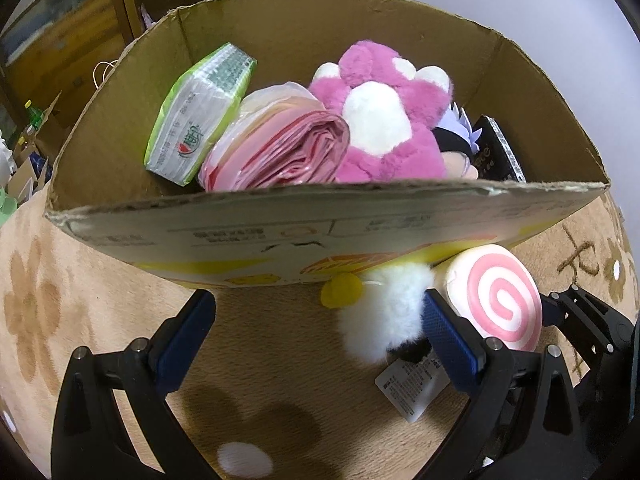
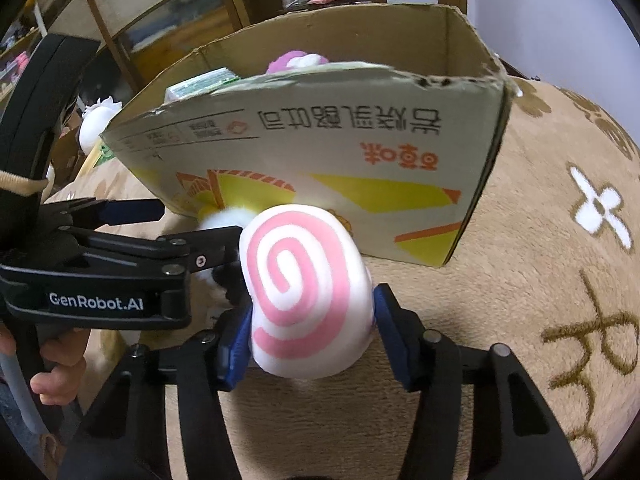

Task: Organize soft objects
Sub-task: 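Close the right tool on the swirl cushion while the left tool grips the white fluffy plush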

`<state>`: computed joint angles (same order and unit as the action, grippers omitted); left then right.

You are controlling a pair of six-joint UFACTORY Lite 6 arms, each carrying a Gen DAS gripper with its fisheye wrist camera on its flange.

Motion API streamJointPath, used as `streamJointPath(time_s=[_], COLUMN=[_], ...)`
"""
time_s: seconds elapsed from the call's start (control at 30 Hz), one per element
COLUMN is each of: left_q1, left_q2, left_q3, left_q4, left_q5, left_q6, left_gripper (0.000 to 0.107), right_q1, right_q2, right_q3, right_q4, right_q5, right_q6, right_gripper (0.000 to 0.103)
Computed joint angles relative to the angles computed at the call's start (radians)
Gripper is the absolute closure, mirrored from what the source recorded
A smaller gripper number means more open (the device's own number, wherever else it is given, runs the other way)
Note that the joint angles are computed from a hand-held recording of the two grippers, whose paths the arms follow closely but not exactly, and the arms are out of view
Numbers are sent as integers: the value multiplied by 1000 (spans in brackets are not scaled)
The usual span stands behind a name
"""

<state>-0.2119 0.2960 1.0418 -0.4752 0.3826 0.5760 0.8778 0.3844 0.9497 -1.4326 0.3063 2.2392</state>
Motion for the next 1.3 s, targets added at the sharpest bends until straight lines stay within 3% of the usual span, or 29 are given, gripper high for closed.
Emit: streamJointPath(time_s=[0.1,0.23,0.5,0.9,1.07,1.3], left_q1=[4,-25,-68,-148,-186,-225], left_q2=[3,-5,-7,43,34,19], left_q3=[0,-8,-19,-12,-37,-69], left_q4=[-9,15,83,42,20,-149], left_q5=[0,-9,-45,-46,-70,-66], left_q6=[14,-17,-119,-120,-87,87], left_gripper=[7,7,7,7,23,62], right_q1=[-6,4,44,50,39,45], right_q2=[-13,-43,-75,-126,-150,-156], right_q3=[-17,-41,-52,-113,-156,-160], right_q4=[-44,-41,142,125,40,60], right_q5=[-10,0,76,72,51,62], right_q6=[49,35,-146,-79,24,-6], right_gripper=[47,58,59,59,59,59])
